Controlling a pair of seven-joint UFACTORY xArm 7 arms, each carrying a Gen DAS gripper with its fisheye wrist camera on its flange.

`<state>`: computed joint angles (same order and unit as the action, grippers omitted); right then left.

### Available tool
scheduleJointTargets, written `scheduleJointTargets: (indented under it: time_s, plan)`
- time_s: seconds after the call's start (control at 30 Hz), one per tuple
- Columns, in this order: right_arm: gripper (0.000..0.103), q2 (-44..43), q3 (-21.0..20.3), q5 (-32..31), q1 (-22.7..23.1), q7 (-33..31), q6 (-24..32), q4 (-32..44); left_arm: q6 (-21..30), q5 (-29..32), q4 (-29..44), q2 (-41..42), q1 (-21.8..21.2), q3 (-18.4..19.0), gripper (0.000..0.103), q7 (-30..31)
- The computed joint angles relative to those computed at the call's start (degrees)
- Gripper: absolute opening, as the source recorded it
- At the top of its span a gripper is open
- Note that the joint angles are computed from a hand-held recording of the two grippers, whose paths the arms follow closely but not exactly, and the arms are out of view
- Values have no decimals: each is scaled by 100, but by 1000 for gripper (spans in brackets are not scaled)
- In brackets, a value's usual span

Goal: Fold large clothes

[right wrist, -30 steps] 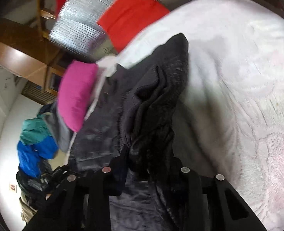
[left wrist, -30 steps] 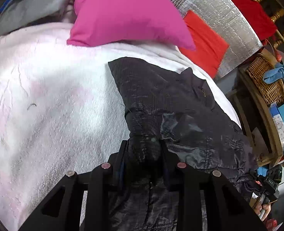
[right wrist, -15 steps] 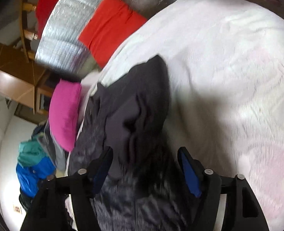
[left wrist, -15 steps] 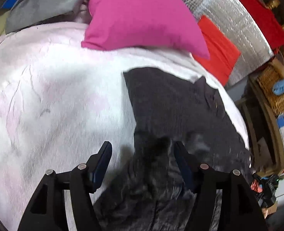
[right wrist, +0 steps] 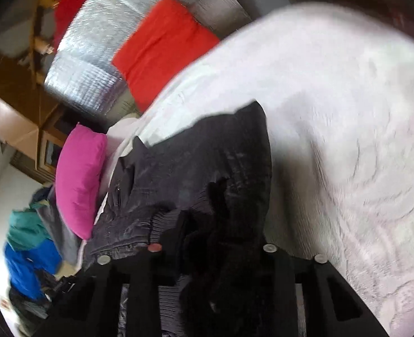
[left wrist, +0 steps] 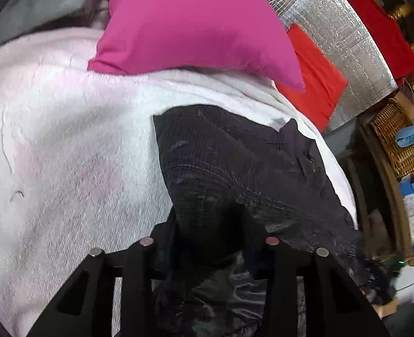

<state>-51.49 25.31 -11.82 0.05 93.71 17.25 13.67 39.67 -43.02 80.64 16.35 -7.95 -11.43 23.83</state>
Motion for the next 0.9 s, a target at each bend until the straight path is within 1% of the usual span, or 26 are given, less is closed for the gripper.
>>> scheduleJointTargets:
  time_s: [0.07, 0.1, 0.17, 0.2, 0.23, 0.3, 0.33, 0.37, 0.4, 0.47, 0.5, 0.53, 0.57, 0.6, 0.63, 0.7, 0.73, 0.77, 0.83, 0.9]
  plan:
    - [32, -142, 189, -92, -111, 83, 134, 82, -85, 127, -48, -40, -47, 26, 38, -58]
    - [32, -130, 191, -104, -102, 88, 180, 93, -128, 277, -62, -43, -95, 53, 38, -127]
    - [32, 82, -7, 31, 82, 74, 231, 29, -171, 739, -72, -13, -231, 120, 48, -394]
    - [32, 184, -130, 108, 184, 66, 129, -53, -128, 818, -83, -9, -229, 110, 48, -414]
    - [35, 204, -204, 167, 250, 89, 1, -151, -137, 803, -108, -26, -206, 82, 49, -379]
    - [39, -16, -259, 290, 372, 194, 78, -233, -17, 865, -136, -101, -173, 78, 54, -367]
    - [51, -183, -329, 363, 499, 206, 174, -255, 47, 868, -169, -153, -149, 83, 59, -345]
    - [70, -283, -337, 386, 549, 215, 158, -288, 99, 840, -225, -215, -111, 94, 62, -297]
    - [74, -414, -307, 399, 599, 233, 172, -331, 146, 816, -282, -282, -89, 109, 63, -278]
    - [74, -645, -268, 429, 742, 219, 642, -240, 282, 767, -373, -413, -54, 148, 63, -247]
    - [74, -761, -158, 414, 734, 295, 907, -164, 297, 751, -440, -498, -50, 170, 63, -230]
    - [74, -960, 95, 321, 669, 433, 1350, -1, 220, 676, -569, -636, -37, 185, 63, -134]
    - [74, -1078, 288, 196, 632, 502, 1733, 193, 9, 620, -740, -802, -62, 198, 63, -49]
    - [74, -1177, 400, 75, 639, 537, 1895, 307, -180, 574, -901, -960, -85, 218, 63, 49]
    - [74, -1326, 505, -32, 661, 609, 1922, 373, -342, 501, -1057, -1127, -111, 233, 63, 184]
    - [74, -1541, 675, -148, 686, 839, 1607, 386, -478, 99, -1324, -1436, -156, 274, 63, 588]
    - [74, -1512, 671, -135, 739, 917, 1263, 346, -452, -228, -1471, -1618, -191, 303, 63, 828]
    - [72, -1362, 652, -71, 795, 999, 810, 298, -391, -432, -1555, -1735, -245, 349, 63, 968]
    - [72, -945, 711, 96, 837, 1181, 194, 304, -311, -797, -1767, -1993, -399, 414, 64, 1273]
    - [71, -373, 864, 254, 801, 1402, -445, 367, -196, -811, -1947, -2187, -579, 440, 68, 1400]
